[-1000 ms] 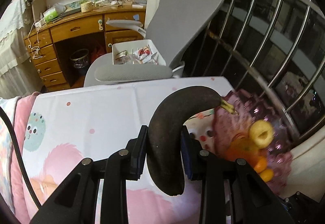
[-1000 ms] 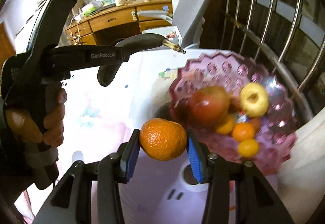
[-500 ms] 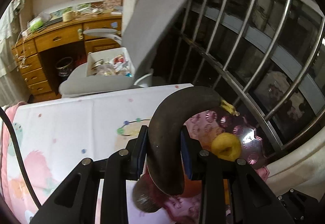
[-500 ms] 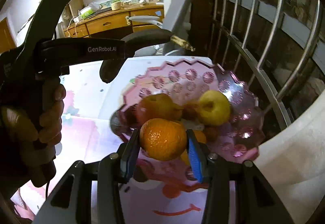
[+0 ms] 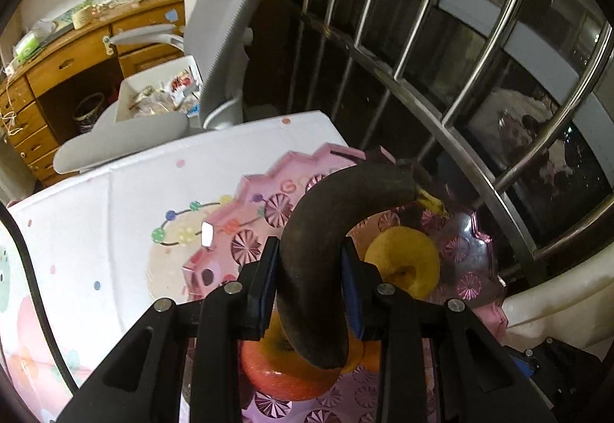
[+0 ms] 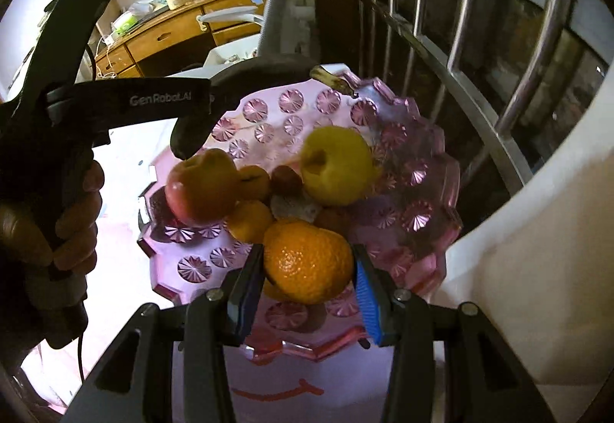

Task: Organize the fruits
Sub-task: 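Carry the banana and mandarin over the pink bowl and open both grippers, then withdraw the left gripper and grasp the dark avocado with the right gripper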

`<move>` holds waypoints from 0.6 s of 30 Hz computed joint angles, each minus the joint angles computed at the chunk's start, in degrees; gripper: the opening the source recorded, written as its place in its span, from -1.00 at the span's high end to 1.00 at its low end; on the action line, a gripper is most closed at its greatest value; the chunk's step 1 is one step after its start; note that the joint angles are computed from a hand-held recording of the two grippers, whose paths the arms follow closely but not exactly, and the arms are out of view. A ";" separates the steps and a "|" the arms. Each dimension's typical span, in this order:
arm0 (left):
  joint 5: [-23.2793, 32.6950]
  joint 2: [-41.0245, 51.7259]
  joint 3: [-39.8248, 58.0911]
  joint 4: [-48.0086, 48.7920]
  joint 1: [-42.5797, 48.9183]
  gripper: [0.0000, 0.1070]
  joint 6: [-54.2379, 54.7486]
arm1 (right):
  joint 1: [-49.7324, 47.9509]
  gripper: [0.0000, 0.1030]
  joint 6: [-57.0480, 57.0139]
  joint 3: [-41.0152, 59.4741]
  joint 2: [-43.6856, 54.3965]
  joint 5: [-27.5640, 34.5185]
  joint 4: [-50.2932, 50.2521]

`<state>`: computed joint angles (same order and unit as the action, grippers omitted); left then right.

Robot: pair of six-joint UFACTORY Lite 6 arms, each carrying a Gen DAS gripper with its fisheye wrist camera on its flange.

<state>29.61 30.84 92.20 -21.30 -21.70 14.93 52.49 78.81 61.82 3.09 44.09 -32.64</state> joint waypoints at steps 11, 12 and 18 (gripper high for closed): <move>8.14 0.10 5.14 -4.25 2.98 -0.26 4.17 | -3.97 -0.06 0.22 -1.15 -2.58 -2.00 7.93; 8.62 -1.20 4.14 -5.22 4.01 -0.35 4.94 | -4.09 -0.06 0.39 -1.33 -3.15 -2.52 8.41; 8.50 -10.52 -4.30 -5.17 9.04 -0.55 7.30 | -4.27 -0.11 -0.06 -0.54 -4.59 -4.58 14.31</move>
